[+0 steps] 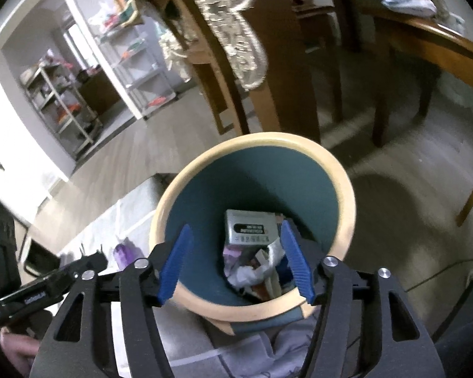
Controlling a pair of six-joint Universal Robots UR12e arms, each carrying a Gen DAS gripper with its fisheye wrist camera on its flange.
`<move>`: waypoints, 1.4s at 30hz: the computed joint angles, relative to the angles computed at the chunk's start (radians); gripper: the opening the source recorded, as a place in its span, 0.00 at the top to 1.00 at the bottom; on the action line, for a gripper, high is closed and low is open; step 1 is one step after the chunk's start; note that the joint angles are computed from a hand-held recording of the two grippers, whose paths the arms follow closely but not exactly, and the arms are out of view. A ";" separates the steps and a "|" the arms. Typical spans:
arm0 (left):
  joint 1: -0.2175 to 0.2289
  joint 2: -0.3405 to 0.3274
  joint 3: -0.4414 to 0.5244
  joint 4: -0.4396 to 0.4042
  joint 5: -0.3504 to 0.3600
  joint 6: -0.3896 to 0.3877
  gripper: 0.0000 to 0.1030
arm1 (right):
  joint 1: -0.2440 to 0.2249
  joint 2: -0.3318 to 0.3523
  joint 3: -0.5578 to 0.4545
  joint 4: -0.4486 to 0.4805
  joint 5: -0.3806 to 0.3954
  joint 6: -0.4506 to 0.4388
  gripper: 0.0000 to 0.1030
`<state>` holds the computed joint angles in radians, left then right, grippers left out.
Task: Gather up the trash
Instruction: 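Open both tools to drop the box and pink wrapper into the bin, then grasp the white sachet with the left tool while the right tool grasps the white tissue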
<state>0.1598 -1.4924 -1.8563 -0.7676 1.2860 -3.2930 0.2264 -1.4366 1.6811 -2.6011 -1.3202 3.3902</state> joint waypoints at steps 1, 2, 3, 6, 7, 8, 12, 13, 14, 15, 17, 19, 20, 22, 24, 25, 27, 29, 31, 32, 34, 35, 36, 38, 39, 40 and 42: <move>0.011 0.011 -0.010 -0.005 0.005 0.003 0.16 | 0.002 -0.001 0.003 -0.003 0.000 -0.009 0.38; 0.023 0.022 -0.019 -0.008 0.008 0.005 0.16 | 0.006 -0.001 0.002 -0.002 -0.003 -0.019 0.38; 0.036 0.034 -0.030 -0.009 0.011 0.005 0.16 | 0.011 -0.001 0.001 -0.001 -0.004 -0.031 0.37; 0.066 0.062 -0.052 -0.010 0.016 0.006 0.16 | 0.023 -0.002 0.000 0.007 -0.007 -0.058 0.36; 0.070 0.067 -0.056 -0.011 0.022 0.007 0.16 | 0.028 -0.001 -0.002 0.013 -0.008 -0.067 0.36; 0.078 0.074 -0.062 -0.012 0.030 0.013 0.16 | 0.032 0.000 -0.005 0.017 -0.009 -0.072 0.35; 0.109 0.103 -0.086 -0.021 0.051 0.031 0.16 | 0.048 0.003 -0.011 0.026 -0.011 -0.095 0.34; 0.117 0.111 -0.093 -0.022 0.056 0.033 0.16 | 0.054 0.004 -0.012 0.028 -0.011 -0.105 0.34; 0.127 0.119 -0.100 -0.025 0.059 0.036 0.16 | 0.060 0.005 -0.013 0.031 -0.012 -0.116 0.34; 0.135 0.126 -0.107 -0.028 0.063 0.043 0.16 | 0.066 0.006 -0.015 0.036 -0.013 -0.130 0.34; 0.145 0.133 -0.115 -0.034 0.077 0.057 0.16 | 0.075 0.009 -0.021 0.047 -0.010 -0.151 0.34; 0.156 0.139 -0.122 -0.044 0.090 0.073 0.16 | 0.087 0.012 -0.027 0.064 -0.003 -0.178 0.34; 0.162 0.141 -0.125 -0.048 0.092 0.075 0.16 | 0.091 0.014 -0.030 0.070 -0.002 -0.187 0.34; 0.174 0.139 -0.128 -0.050 0.094 0.060 0.16 | 0.104 0.017 -0.034 0.080 -0.003 -0.212 0.34; 0.185 0.132 -0.124 -0.056 0.099 0.033 0.16 | 0.116 0.019 -0.039 0.090 -0.002 -0.237 0.34; 0.192 0.126 -0.122 -0.054 0.096 0.014 0.16 | 0.122 0.019 -0.041 0.096 0.001 -0.249 0.34; 0.198 0.115 -0.117 -0.049 0.105 -0.017 0.16 | 0.132 0.022 -0.045 0.104 0.008 -0.272 0.34; 0.203 0.099 -0.106 -0.051 0.134 -0.049 0.16 | 0.140 0.026 -0.048 0.111 0.020 -0.293 0.34; 0.213 0.085 -0.093 -0.052 0.149 -0.086 0.16 | 0.149 0.029 -0.052 0.121 0.039 -0.318 0.34; 0.219 0.078 -0.087 -0.052 0.153 -0.099 0.16 | 0.153 0.031 -0.056 0.130 0.052 -0.333 0.34; 0.232 0.064 -0.072 -0.058 0.160 -0.115 0.16 | 0.165 0.038 -0.066 0.142 0.067 -0.367 0.34; 0.238 0.056 -0.065 -0.060 0.163 -0.118 0.16 | 0.171 0.043 -0.073 0.148 0.073 -0.380 0.34; 0.244 0.050 -0.061 -0.061 0.168 -0.121 0.16 | 0.176 0.049 -0.080 0.156 0.083 -0.392 0.34; 0.257 0.033 -0.047 -0.075 0.174 -0.137 0.16 | 0.187 0.065 -0.099 0.172 0.095 -0.411 0.34; 0.265 0.024 -0.041 -0.082 0.170 -0.142 0.17 | 0.195 0.077 -0.112 0.181 0.092 -0.424 0.34; 0.269 0.017 -0.036 -0.087 0.171 -0.149 0.17 | 0.200 0.085 -0.120 0.187 0.091 -0.432 0.34; 0.274 0.001 -0.026 -0.094 0.171 -0.159 0.18 | 0.215 0.105 -0.143 0.207 0.085 -0.453 0.34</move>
